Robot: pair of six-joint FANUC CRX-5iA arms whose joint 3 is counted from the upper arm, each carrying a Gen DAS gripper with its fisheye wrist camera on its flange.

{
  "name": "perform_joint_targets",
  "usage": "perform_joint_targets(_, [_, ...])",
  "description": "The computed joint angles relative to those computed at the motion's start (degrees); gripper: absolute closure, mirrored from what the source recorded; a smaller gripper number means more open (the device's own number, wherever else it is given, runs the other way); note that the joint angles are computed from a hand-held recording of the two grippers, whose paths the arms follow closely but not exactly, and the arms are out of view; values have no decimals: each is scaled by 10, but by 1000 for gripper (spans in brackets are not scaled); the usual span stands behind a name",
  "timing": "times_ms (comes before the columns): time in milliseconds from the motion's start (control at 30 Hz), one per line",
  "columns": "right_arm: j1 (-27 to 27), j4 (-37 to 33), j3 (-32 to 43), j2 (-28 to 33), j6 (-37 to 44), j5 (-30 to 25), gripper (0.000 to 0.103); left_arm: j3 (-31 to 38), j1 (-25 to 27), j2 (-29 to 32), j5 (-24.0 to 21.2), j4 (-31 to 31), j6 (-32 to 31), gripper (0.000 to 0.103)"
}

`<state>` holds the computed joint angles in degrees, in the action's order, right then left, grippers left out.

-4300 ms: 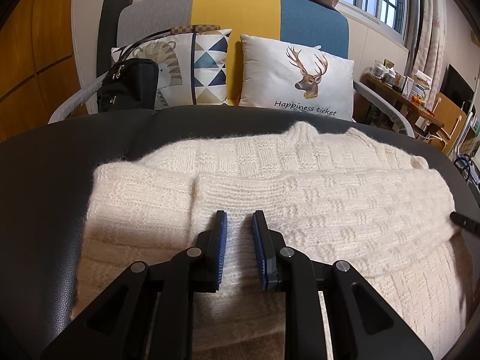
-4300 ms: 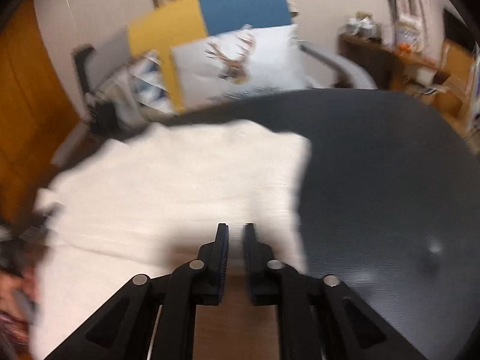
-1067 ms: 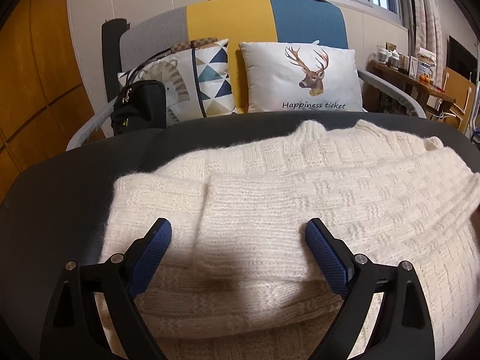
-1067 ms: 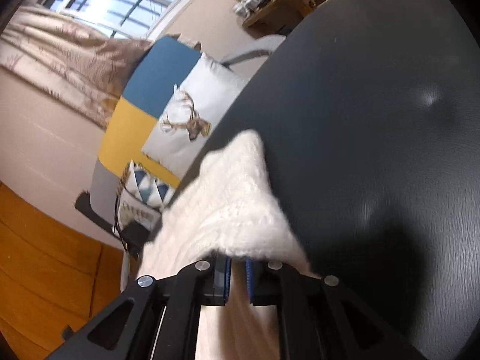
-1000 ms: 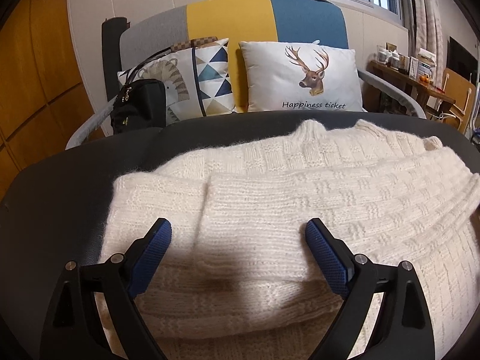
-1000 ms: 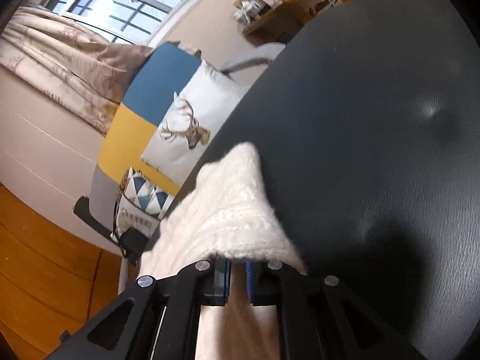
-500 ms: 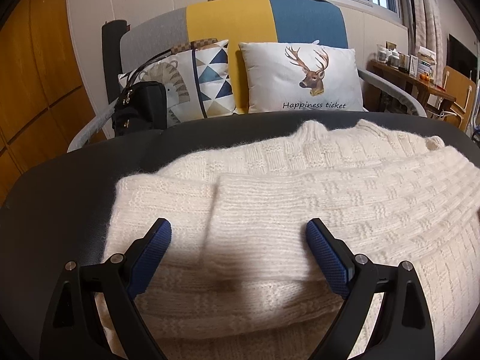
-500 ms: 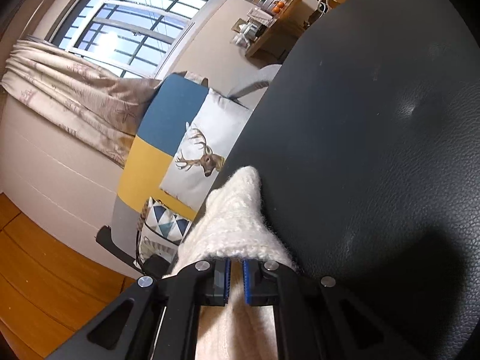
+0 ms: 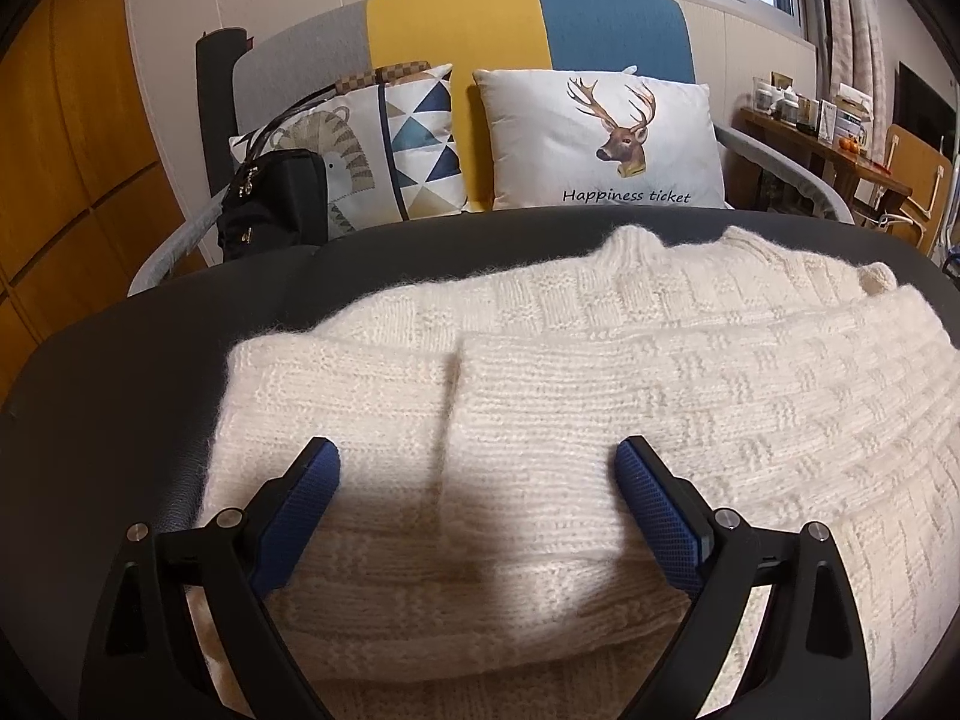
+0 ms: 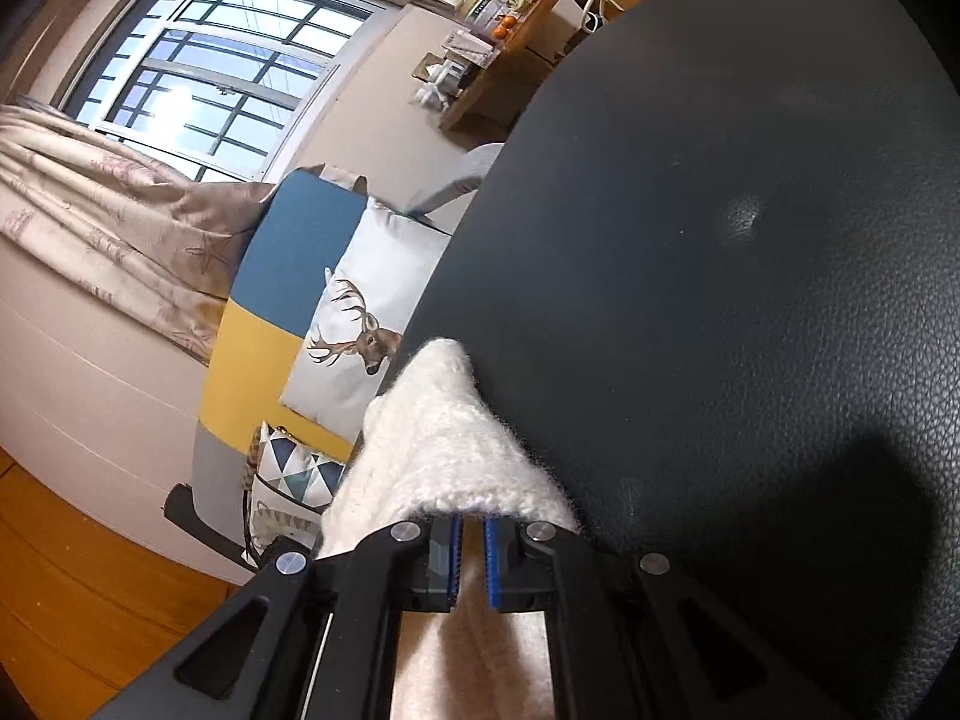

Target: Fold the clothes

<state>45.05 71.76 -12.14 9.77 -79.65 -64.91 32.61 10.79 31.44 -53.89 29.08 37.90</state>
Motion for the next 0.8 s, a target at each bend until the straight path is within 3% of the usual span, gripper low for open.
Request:
perform_joint_targets(400, [10,61,-34,-3,-87,-46,102,-15,-1,-8,13,3,-12,2])
perform_joint_targets(600, [5,8,-14,-7,-20,-12,101,8,1,4,-8,-5,6,1])
perform_joint_targets(800, [9,-25,-9,-20,19,31,94,-40,-2,-23,41,7,-16,1])
